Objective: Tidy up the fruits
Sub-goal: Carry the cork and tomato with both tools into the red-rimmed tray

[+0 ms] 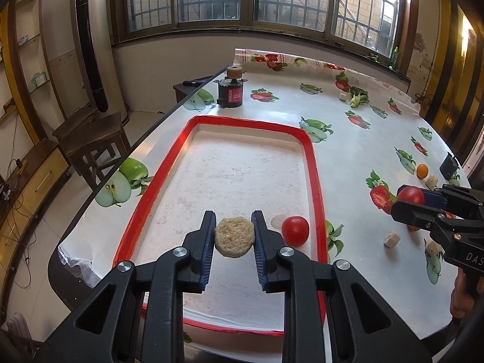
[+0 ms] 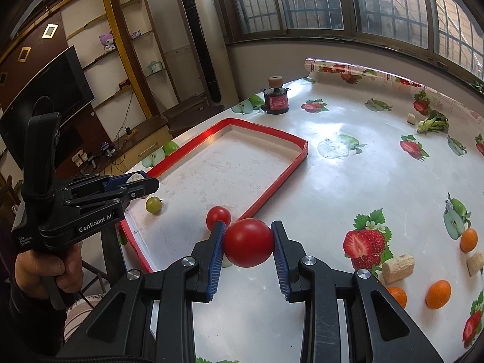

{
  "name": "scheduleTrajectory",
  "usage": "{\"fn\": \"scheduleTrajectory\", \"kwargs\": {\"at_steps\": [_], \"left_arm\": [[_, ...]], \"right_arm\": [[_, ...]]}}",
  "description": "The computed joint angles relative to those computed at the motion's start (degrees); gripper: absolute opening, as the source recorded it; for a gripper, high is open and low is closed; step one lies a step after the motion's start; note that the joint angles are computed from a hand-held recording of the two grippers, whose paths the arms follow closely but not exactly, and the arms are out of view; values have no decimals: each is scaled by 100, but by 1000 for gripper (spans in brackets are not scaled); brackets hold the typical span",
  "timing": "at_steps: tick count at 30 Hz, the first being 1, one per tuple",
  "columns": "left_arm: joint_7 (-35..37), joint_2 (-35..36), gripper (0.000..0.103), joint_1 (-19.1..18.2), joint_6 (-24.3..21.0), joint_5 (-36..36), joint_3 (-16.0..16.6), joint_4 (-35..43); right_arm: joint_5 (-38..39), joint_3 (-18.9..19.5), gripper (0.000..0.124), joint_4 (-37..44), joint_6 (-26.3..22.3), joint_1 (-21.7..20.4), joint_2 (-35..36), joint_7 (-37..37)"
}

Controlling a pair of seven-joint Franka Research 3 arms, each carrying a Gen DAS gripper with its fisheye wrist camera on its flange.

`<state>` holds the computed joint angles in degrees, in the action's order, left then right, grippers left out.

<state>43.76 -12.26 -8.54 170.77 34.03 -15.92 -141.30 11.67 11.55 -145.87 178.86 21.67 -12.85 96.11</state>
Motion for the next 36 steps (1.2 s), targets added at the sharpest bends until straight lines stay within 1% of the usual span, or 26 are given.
{"fn": "scheduleTrajectory", "kwargs": {"at_steps": [3, 9, 14, 17, 20, 24, 26, 27, 31, 34, 36], "left_arm": [[0, 35, 21, 19, -19, 18, 12, 41], [-8, 86, 21, 75, -5, 30, 81, 52], [87, 169, 21, 84, -14, -82, 175, 88], [118, 224, 21, 112, -9, -116, 200, 127], [199, 320, 21, 102, -19, -185, 244, 202], [350, 528, 21, 64, -75, -317, 295, 377], [501, 657, 21, 5, -67, -484, 348, 470], [560, 729, 21, -19, -89, -561, 362, 527], [579, 1001, 21, -49, -242, -553, 382, 758], [796, 1196, 21, -92, -348, -828, 435, 892], [825, 1292, 21, -107, -434, -865, 458, 967]], "right_arm": [[-32, -7, 31, 114, -14, -26, 104, -4], [25, -112, 31, 315, -13, 63, 314, -106], [-35, -131, 31, 671, -56, 65, 653, -153], [158, -244, 31, 915, -77, 202, 881, -376], [187, -275, 31, 1161, -124, 224, 1112, -455], [773, -275, 31, 1544, -256, 279, 1450, -986], [1131, -222, 31, 1768, -361, 250, 1643, -1301], [1193, -216, 31, 1882, -414, 242, 1747, -1364], [882, -339, 31, 2323, -633, 293, 2185, -1161], [539, -480, 31, 2635, -783, 380, 2504, -924], [245, -629, 31, 2821, -890, 480, 2693, -690]]}}
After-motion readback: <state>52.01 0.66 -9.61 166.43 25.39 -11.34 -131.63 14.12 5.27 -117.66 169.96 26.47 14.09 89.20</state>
